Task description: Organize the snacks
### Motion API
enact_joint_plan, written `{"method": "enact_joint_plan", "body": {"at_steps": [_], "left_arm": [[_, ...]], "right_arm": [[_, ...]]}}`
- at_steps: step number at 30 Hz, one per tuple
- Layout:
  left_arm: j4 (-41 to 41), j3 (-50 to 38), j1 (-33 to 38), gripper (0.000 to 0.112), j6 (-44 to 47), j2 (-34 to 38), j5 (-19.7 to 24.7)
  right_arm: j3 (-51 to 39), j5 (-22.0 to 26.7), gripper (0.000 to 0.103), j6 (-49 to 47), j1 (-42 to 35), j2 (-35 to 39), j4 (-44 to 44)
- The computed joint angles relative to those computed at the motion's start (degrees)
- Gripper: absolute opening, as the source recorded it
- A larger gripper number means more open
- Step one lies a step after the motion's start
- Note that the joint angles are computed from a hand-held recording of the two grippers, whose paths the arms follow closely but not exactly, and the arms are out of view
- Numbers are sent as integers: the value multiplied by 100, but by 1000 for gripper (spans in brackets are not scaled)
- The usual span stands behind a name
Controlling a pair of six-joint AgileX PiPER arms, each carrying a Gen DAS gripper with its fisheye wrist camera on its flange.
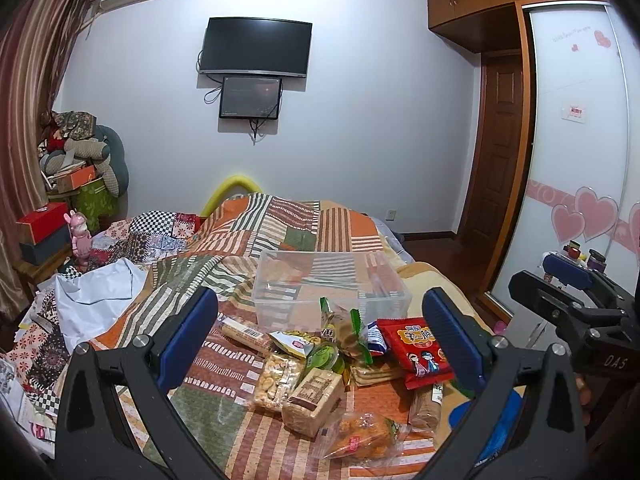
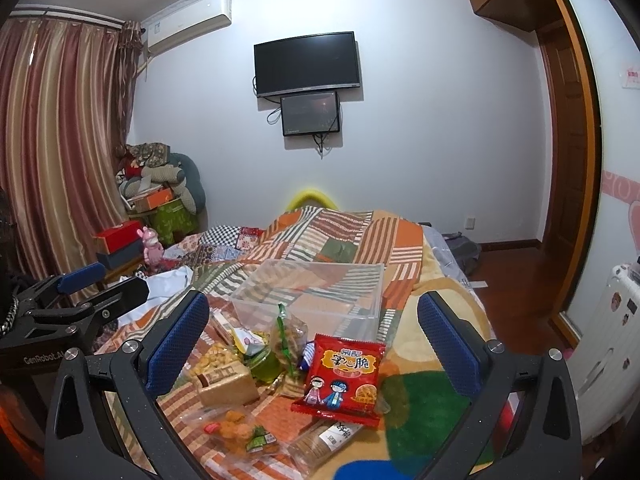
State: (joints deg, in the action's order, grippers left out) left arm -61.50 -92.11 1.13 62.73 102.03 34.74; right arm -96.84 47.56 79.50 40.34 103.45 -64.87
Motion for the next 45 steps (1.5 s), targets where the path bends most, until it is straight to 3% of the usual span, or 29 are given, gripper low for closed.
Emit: {"method": "enact_joint_plan", "body": {"at_steps": [45], "left_arm": [[4,-58,-8,103,84,28,-20]], "right_arm": [[-22,6,103,53,17,11,45]]}}
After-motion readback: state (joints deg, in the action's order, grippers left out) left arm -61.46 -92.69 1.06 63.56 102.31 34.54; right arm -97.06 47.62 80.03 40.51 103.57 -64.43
